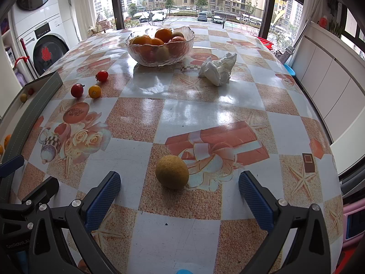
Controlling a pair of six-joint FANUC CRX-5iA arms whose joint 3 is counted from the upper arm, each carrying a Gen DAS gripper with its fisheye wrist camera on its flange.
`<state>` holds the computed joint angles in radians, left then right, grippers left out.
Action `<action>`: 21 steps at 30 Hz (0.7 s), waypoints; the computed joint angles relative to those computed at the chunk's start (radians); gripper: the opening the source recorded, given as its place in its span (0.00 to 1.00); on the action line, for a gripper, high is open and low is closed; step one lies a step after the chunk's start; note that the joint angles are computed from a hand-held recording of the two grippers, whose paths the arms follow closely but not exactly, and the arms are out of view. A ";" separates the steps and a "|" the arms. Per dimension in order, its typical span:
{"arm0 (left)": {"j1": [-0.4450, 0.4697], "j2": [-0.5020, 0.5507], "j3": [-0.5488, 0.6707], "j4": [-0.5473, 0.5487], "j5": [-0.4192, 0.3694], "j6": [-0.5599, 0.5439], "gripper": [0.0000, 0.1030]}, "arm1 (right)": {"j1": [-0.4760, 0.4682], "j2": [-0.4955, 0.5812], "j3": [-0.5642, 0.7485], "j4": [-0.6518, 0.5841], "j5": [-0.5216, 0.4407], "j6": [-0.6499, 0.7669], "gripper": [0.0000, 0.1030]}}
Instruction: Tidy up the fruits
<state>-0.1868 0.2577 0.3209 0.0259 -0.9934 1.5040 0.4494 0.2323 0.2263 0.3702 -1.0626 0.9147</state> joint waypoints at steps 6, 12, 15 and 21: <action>0.000 0.001 0.001 0.000 0.000 0.000 1.00 | 0.000 0.000 0.000 0.000 0.000 0.000 1.00; 0.001 0.002 0.004 0.002 -0.005 0.000 1.00 | -0.001 0.000 0.003 -0.003 -0.006 0.008 1.00; 0.005 0.022 0.038 0.011 -0.052 -0.012 1.00 | -0.009 -0.003 0.010 -0.033 0.002 0.032 0.98; 0.007 0.102 0.175 0.009 -0.091 -0.008 1.00 | -0.027 -0.024 0.006 -0.088 0.061 0.117 0.27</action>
